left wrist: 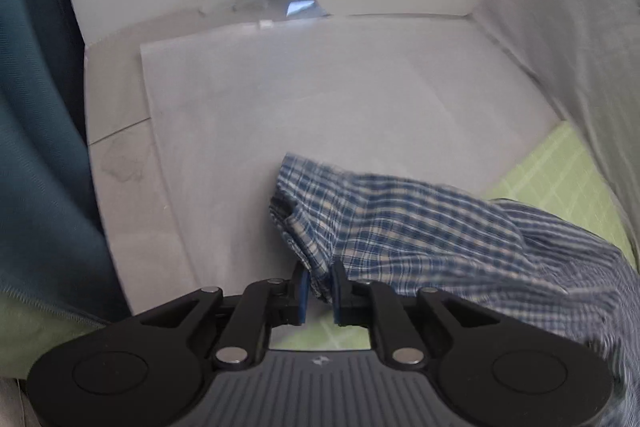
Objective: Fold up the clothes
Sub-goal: 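Grasp the sleeve with the left gripper and lay it flat, then grasp the shirt hem with the left gripper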
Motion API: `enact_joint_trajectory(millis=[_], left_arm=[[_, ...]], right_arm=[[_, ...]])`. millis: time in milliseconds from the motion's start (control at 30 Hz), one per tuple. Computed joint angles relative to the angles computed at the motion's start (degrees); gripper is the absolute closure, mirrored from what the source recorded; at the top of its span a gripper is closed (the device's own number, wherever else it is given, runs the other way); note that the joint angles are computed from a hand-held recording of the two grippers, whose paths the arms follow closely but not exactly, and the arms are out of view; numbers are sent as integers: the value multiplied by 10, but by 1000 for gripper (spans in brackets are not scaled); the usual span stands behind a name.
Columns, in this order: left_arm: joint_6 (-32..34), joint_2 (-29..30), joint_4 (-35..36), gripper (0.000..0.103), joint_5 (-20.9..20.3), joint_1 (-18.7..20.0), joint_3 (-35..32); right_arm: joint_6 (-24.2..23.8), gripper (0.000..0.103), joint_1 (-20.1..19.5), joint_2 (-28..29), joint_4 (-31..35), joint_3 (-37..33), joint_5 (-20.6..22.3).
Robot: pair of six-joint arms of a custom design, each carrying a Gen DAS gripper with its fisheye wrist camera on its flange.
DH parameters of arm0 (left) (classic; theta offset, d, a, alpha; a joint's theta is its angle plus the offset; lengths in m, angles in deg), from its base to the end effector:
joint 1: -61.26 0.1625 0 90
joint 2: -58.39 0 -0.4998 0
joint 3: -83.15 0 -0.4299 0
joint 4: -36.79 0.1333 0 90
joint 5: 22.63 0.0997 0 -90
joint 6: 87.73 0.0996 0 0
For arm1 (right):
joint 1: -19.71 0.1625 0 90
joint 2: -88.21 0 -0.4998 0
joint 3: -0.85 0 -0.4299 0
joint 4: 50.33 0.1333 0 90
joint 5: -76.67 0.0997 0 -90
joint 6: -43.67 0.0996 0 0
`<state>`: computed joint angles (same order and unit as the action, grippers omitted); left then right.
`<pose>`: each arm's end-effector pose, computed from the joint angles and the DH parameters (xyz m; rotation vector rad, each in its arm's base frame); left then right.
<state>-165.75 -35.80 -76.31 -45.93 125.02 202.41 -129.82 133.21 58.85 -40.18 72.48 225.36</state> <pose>0.0021 -0.5041 0.4360 -0.9232 1.9581 -1.1018 0.3258 -0.6285 0.0166 -0.0876 -2.1483 1.0014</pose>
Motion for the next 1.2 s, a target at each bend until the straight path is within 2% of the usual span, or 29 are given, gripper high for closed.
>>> enact_joint_trajectory(millis=[133,233,300,400,433,533,600,633,667,700,733,767,800,833,900,1000,1100,1200], left_arm=[[12,0,11,63,2,-59,24],[100,15,-99,51,-59,-94,55],[168,38,-179,45,-120,-112,74],[230,85,-249,42,-209,-136,96],[247,103,-267,40,-232,-141,100],[276,153,-276,40,-260,-153,96],[312,184,-277,40,-251,-161,88],[318,195,-272,42,-248,-164,85],[323,205,-266,43,-247,-167,83],[322,212,-266,53,-243,-171,83],[314,217,-259,74,-235,-174,82],[305,221,-251,86,-226,-178,80],[294,222,-240,98,-218,-179,78],[282,218,-236,99,-219,-179,78],[249,206,-217,100,-218,-183,77],[188,174,-118,100,-195,-212,68],[128,136,-33,99,-191,-232,66],[85,121,11,98,-203,-231,67]], right_arm=[[-61,0,1,-54,-47,64,10],[-49,0,-9,-82,-28,94,13],[-23,0,-19,-98,-7,111,8],[-1,1,-32,-115,16,133,-4],[4,4,-36,-120,23,140,-8],[6,14,-43,-134,32,162,-25],[4,22,-47,-142,41,174,-41],[2,34,-50,-148,45,182,-53],[-2,40,-52,-153,46,189,-62],[-7,48,-53,-158,44,195,-68],[-12,55,-54,-162,42,202,-74],[-21,60,-55,-167,38,207,-80],[-31,81,-57,-172,36,212,-90],[-37,102,-60,-178,37,217,-101],[-42,101,-61,-191,35,229,-118],[-57,102,-51,-205,45,240,-118],[-65,102,-34,-218,55,254,-111],[-24,101,-34,-223,85,264,-138]])
